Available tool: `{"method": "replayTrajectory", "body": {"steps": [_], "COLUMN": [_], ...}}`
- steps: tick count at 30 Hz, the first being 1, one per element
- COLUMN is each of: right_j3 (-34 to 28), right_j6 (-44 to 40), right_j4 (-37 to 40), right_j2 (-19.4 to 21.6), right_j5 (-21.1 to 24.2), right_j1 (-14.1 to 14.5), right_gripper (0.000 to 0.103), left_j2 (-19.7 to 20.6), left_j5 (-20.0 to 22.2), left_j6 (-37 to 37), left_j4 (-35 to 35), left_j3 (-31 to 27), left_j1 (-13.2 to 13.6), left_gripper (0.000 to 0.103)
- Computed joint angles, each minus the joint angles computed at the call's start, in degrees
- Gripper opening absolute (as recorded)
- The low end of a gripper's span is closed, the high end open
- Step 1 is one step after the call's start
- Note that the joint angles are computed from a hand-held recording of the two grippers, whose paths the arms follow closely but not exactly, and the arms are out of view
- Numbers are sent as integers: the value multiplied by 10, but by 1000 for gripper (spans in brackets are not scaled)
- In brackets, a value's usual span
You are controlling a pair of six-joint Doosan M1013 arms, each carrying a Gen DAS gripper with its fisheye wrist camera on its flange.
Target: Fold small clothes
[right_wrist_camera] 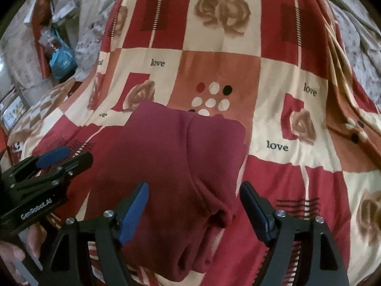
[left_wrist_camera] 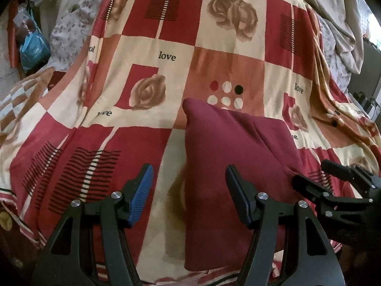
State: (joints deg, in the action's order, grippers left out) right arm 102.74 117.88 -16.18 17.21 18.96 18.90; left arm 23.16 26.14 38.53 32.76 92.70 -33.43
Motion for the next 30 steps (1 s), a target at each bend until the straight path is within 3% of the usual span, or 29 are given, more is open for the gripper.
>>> {"method": "replayTrajectory", "body": {"steps": [14,30], "right_j3": [-14,-28], "right_j6": [40,9], "right_j4": [7,27], "right_j2": [15,28], "right_j5": [22,39], "right_j1": [-5,-6], "right_gripper": [81,81], "left_j2": [6,17], "left_j5": [9,23], "left_j6": [-7,8], "left_j4": [10,1], "left_j3": [-5,-14], "left_j1": [1,4], "left_gripper": [63,63]}}
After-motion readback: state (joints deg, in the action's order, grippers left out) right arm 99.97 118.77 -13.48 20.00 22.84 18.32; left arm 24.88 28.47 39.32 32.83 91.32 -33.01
